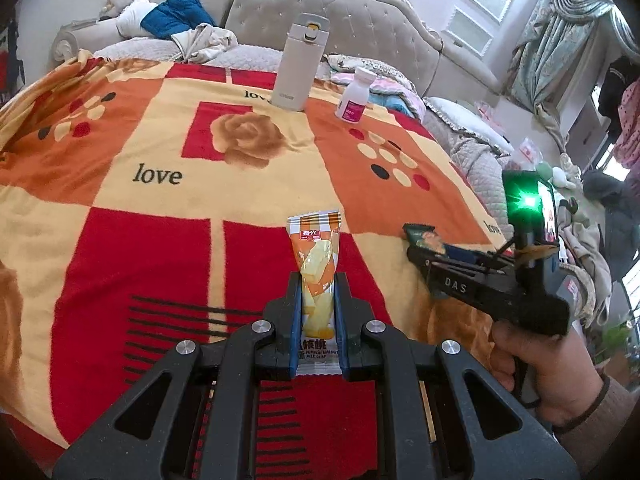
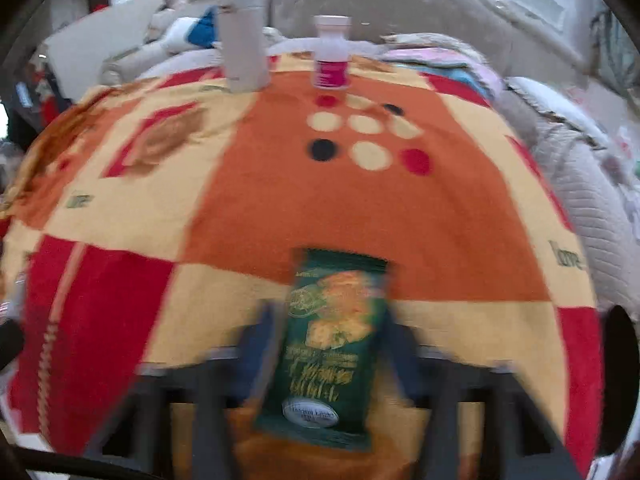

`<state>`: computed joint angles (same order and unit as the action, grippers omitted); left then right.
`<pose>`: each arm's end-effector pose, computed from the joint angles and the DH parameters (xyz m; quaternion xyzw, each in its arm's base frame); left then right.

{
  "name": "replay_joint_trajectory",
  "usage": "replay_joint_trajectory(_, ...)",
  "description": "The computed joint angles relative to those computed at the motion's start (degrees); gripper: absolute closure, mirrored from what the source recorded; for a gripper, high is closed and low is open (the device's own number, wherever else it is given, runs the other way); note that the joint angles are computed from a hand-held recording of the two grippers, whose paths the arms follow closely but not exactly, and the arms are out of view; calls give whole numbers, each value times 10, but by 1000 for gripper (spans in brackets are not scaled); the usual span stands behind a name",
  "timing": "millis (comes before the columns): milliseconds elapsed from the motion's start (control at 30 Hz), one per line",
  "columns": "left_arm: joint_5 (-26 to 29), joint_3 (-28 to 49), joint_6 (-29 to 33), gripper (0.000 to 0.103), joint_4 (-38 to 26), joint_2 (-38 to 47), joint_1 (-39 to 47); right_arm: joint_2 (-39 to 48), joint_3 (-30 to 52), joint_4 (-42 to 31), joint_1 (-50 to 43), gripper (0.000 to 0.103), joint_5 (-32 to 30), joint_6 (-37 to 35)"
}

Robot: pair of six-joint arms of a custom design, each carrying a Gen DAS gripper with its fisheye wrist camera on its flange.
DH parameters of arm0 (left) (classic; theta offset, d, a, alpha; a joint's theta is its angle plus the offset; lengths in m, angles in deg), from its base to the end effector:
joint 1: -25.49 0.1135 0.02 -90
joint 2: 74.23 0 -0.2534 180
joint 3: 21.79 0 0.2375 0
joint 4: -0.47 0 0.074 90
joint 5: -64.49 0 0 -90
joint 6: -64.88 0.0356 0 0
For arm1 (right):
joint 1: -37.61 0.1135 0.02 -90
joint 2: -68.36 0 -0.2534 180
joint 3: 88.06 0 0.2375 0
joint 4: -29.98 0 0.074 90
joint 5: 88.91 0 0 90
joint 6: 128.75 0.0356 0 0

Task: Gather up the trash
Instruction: 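Carry the snack stick and cracker packet over the black bin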

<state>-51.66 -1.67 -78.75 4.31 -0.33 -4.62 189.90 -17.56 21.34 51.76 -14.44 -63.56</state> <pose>0.1448 -0.0658 0.0843 -0.2624 0.8802 -0.0644 0.3903 0.3434 0.0964 0.0513 -0.3522 0.8898 0.1058 0.2701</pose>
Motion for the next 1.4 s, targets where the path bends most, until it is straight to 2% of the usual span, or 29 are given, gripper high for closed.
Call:
replay_joint_trajectory(67, -4, 1, -5, 91, -9, -8, -4, -16, -14, -4, -6, 64, -11, -10)
replay_joint_trajectory(133, -3, 1, -6, 91, -15, -15, -4, -51, -47, 6, -23, 64, -39, -19)
replay_joint_trajectory(267, -24, 17, -28, 91, -60, -31, -28, -131, -92, -22, -59, 64, -108, -30)
replay_joint_trajectory(367, -47, 38, -47, 91, -106, -39, -56, -206, -121, -72, -84, 64, -160, -57)
replay_joint_trajectory(500, -77, 65, -73, 91, -158, -37, -91, -257, -143, -113, -95, 64, -183, -85)
replay_joint_trajectory(800, -99, 96, -88, 91, -202, -24, -117, -269, -153, -139, -124, 64, -192, -121)
replay_joint_trajectory(1100, -96, 95, -75, 91, -189, -19, -110, -269, -152, -149, -128, 64, -194, -132)
replay_joint_trajectory(1400, -75, 103, -61, 91, -150, 29, -94, -263, -145, -150, -135, 64, -197, -139)
